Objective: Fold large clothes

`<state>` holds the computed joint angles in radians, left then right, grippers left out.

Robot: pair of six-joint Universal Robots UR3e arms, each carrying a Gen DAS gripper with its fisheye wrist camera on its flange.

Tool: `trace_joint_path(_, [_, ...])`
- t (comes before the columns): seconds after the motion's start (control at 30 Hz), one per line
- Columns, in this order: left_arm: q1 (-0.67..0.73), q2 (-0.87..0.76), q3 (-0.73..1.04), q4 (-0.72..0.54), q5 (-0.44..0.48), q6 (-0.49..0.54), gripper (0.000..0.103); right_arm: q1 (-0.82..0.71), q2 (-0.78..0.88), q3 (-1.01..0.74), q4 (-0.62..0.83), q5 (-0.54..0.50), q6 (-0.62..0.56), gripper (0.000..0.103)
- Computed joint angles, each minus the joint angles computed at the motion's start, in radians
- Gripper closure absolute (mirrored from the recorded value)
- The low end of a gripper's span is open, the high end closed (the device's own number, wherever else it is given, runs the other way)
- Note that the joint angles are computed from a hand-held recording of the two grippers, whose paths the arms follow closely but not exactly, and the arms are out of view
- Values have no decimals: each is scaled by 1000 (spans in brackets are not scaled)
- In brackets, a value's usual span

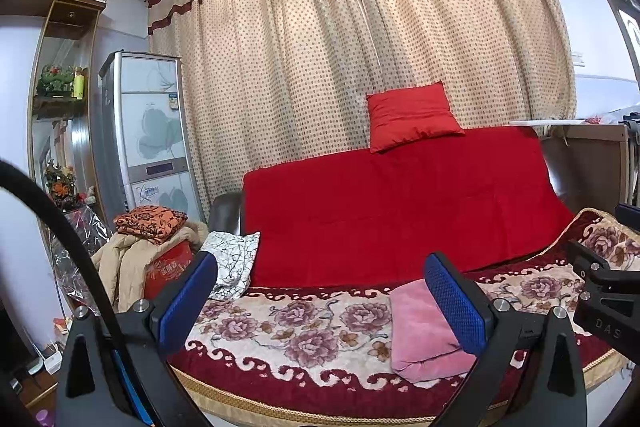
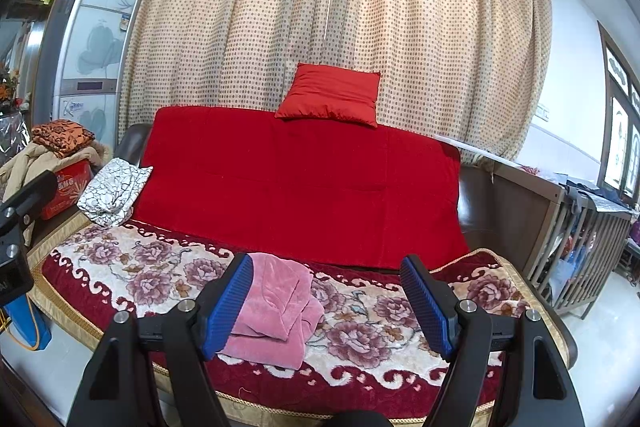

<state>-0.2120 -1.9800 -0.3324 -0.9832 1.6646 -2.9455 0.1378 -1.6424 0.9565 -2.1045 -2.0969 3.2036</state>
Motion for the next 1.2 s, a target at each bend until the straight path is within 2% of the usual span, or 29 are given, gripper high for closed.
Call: trace_joint_path(1.2, [26, 31, -39, 11, -8, -8, 0, 62, 45, -72, 33, -41, -1, 23])
